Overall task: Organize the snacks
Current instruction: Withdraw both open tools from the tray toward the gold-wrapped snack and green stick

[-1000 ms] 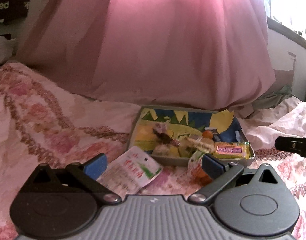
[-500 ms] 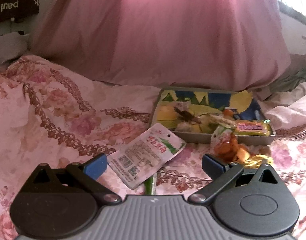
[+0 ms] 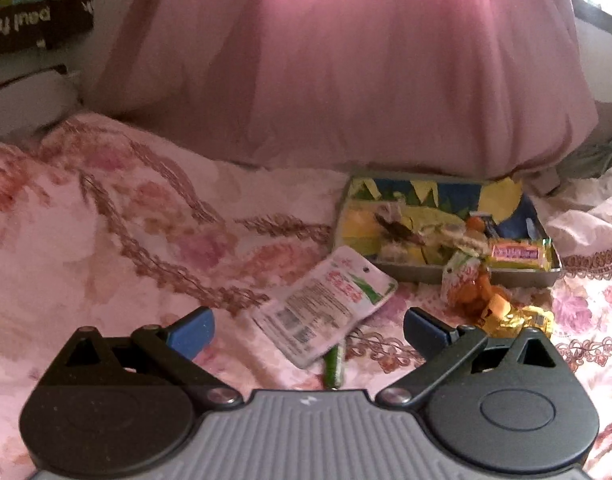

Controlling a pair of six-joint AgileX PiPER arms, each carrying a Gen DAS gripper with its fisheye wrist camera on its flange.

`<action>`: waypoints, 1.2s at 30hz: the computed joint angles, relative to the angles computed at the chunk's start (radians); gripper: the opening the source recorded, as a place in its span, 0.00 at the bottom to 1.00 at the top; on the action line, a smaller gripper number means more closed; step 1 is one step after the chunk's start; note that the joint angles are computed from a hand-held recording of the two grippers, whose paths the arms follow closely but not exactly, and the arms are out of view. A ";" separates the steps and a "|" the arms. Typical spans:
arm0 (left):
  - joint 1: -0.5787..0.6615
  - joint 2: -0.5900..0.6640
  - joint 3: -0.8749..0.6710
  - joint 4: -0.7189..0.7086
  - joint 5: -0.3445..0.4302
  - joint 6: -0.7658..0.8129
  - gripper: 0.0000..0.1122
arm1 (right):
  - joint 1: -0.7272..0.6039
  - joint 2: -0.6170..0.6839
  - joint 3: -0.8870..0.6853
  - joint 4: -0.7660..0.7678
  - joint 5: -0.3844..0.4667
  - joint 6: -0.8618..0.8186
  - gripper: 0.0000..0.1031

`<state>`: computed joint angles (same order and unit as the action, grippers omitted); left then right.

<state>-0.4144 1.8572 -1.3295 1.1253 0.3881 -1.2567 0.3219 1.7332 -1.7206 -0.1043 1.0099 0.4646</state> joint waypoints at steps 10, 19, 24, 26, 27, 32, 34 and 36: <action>0.021 -0.052 0.036 -0.019 0.000 -0.018 0.91 | 0.014 -0.029 0.020 -0.026 0.075 0.092 0.99; 0.039 -0.025 0.032 0.002 -0.031 -0.053 0.91 | 0.032 0.025 -0.045 0.053 0.026 -0.026 0.99; 0.069 0.009 -0.009 -0.076 -0.041 0.034 0.91 | 0.022 0.098 -0.140 0.127 0.015 -0.046 0.99; 0.078 0.026 -0.032 -0.098 -0.048 0.068 0.91 | 0.027 0.137 -0.195 0.130 0.034 -0.068 0.99; 0.083 0.036 -0.043 -0.104 -0.056 0.080 0.91 | 0.027 0.152 -0.215 0.128 0.042 -0.075 0.99; 0.103 0.094 -0.122 -0.202 -0.066 0.211 0.91 | 0.025 0.239 -0.346 0.082 0.103 -0.069 0.99; 0.115 0.118 -0.150 -0.232 -0.074 0.250 0.91 | 0.014 0.272 -0.393 0.099 0.121 -0.078 0.99; 0.128 0.154 -0.204 -0.318 -0.061 0.350 0.91 | 0.001 0.282 -0.377 0.101 0.076 -0.099 0.99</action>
<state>-0.2860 2.0116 -1.5333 0.8070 0.3275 -0.9068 0.3232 2.0154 -2.0981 -0.0038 1.0855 0.3660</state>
